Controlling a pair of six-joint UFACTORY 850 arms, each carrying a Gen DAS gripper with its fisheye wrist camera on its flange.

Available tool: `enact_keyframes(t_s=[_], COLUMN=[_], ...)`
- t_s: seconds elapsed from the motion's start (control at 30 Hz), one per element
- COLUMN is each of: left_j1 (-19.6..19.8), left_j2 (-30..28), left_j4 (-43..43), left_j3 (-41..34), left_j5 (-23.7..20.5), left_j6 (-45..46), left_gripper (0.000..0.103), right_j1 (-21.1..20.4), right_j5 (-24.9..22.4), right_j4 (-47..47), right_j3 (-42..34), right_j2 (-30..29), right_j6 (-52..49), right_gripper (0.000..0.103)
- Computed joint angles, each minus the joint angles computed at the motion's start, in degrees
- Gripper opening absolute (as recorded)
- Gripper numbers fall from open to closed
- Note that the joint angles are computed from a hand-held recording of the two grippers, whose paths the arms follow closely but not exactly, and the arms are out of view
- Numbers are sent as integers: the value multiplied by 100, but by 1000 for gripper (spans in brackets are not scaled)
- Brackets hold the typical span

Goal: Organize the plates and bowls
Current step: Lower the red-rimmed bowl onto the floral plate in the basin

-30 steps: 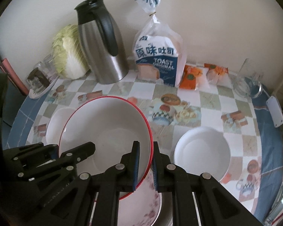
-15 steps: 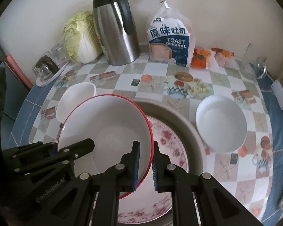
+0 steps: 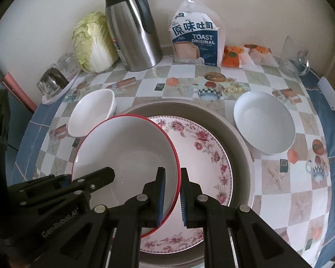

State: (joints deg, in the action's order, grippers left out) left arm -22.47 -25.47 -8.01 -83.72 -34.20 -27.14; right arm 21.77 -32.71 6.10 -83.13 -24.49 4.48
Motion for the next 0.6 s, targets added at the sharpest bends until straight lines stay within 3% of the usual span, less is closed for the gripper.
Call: enact_keyframes(t_s=[0.6], left_j1=[-26], left_j2=[-191], left_j4=[25], left_j3=[-206], left_j5=[-169], left_j6=[130], left_gripper=[14], right_j1=[-79], right_j5=[78], right_j4=[117], right_j3=[108], right_j2=[-28], right_j6=[165], right_gripper=[14])
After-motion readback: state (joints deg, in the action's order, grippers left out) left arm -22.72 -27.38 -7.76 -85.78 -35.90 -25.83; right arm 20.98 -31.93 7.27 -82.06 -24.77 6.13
